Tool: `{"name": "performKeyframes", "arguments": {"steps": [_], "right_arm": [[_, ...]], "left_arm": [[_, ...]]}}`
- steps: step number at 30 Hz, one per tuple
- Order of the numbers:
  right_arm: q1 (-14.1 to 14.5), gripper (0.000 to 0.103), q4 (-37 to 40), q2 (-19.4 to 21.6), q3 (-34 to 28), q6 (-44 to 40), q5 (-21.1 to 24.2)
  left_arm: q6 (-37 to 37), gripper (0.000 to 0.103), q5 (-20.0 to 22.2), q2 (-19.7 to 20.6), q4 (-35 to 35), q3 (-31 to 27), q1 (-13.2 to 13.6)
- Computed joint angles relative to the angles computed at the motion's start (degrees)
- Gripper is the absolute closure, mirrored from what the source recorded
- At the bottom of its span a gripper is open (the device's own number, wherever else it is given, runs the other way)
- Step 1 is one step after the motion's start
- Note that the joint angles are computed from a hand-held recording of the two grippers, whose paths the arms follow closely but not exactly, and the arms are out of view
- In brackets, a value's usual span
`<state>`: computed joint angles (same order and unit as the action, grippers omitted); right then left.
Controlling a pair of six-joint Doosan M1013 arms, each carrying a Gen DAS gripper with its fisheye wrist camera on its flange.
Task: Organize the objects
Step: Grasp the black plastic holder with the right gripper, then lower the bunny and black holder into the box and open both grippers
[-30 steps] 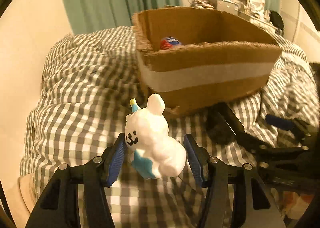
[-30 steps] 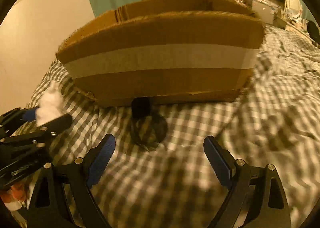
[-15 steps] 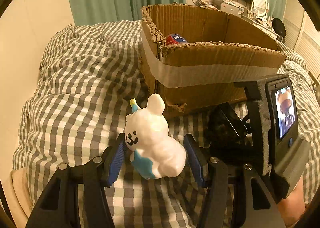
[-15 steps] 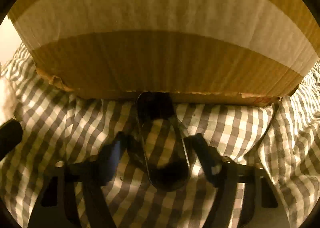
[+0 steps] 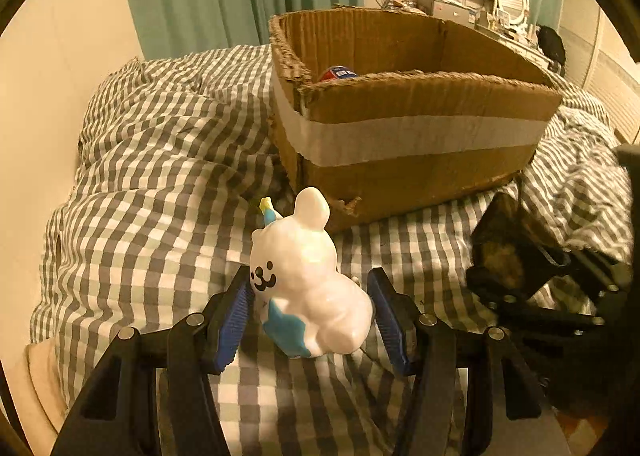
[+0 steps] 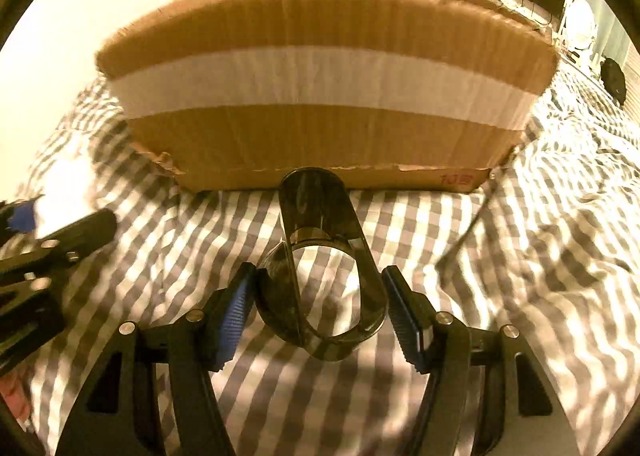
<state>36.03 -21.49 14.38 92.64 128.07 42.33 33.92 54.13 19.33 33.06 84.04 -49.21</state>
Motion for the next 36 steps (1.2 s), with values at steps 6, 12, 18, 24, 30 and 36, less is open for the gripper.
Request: {"name": "performKeyframes", "arguments": {"steps": [6, 12, 18, 24, 30, 36], "right_arm": [[1.3, 0.040, -4.4, -3.6, 2.6, 0.7, 0.4], [1.8, 0.040, -6.7, -7.2, 4.4, 2.6, 0.2], [1.3, 0.040, -6.9, -9.6, 4.8, 2.5, -1.6], [1.5, 0.040, -7.5, -10.7, 4.5, 2.1, -2.4], [0.5, 0.040, -7.8, -10.7, 2.2, -0.2, -3.4], [-1.6, 0.040, -7.4, -9.3, -2.5, -3.6, -4.2]], "left_arm": [[1.0, 0.044, -0.8, -0.7, -0.2, 0.4, -0.9], [-0.1, 0.044, -0.7, -1.9, 0.9, 0.9, -1.6], [0.2, 0.044, -1.4, -2.5, 0.1, 0.9, -2.0], [-1.6, 0.044, -1.7, -3.4, 2.6, 0.1, -2.3], [-1.5, 0.044, -3.2, -3.3, 3.7, -3.5, -1.6], [2.3, 0.044, -3.7, -1.0, 2.8, -9.4, -0.4]]}}
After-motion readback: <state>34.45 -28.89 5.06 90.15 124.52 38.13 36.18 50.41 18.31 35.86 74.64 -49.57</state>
